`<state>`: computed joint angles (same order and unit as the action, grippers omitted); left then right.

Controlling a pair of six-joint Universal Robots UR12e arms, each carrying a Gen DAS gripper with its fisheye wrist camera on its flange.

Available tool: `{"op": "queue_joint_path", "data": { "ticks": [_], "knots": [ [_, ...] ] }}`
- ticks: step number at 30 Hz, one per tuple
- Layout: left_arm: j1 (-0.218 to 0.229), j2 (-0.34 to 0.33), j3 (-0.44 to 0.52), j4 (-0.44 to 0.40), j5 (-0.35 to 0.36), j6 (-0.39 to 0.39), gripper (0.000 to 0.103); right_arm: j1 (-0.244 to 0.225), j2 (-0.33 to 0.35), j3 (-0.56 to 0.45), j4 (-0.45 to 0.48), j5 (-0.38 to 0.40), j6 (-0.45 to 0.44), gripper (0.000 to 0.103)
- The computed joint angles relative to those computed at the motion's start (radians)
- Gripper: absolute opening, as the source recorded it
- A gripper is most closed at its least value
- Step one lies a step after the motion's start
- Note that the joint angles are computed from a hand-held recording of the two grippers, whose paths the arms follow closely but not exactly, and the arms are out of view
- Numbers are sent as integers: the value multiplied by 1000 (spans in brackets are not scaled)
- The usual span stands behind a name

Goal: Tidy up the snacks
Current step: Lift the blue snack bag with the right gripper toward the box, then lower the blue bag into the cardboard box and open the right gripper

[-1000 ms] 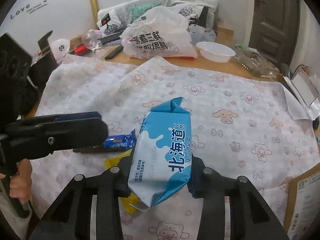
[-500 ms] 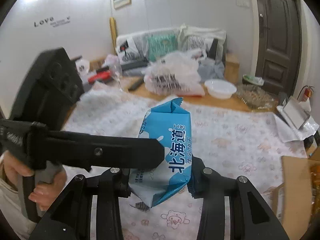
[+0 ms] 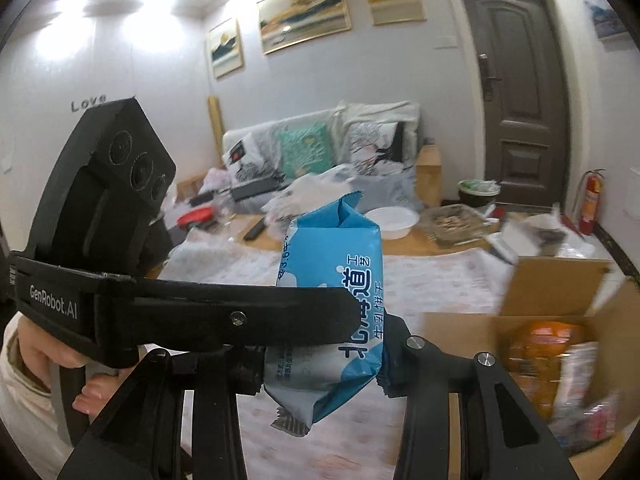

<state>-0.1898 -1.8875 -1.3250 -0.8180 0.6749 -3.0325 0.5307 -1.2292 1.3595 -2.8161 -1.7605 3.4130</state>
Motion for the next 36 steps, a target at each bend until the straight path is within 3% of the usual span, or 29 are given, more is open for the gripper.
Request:
{"op": "queue_joint_path", "data": {
  "ticks": [9, 17, 22, 26, 36],
  "knots": [
    [-152, -115, 207, -196, 126, 112, 68, -105, -157, 207, -22, 0, 102, 37],
    [-185, -182, 289, -313, 216, 120, 68, -170, -183, 263, 31, 114, 134, 40],
    [-191, -180, 293, -273, 301, 121, 70, -167, -163, 238, 58, 114, 109, 43],
    [-177, -168, 276, -217, 298, 96, 76, -153, -148, 214, 80, 71, 108, 51],
    [-148, -128, 222, -154, 289, 76, 76, -131, -139, 186, 90, 31, 94, 53]
  ]
}}
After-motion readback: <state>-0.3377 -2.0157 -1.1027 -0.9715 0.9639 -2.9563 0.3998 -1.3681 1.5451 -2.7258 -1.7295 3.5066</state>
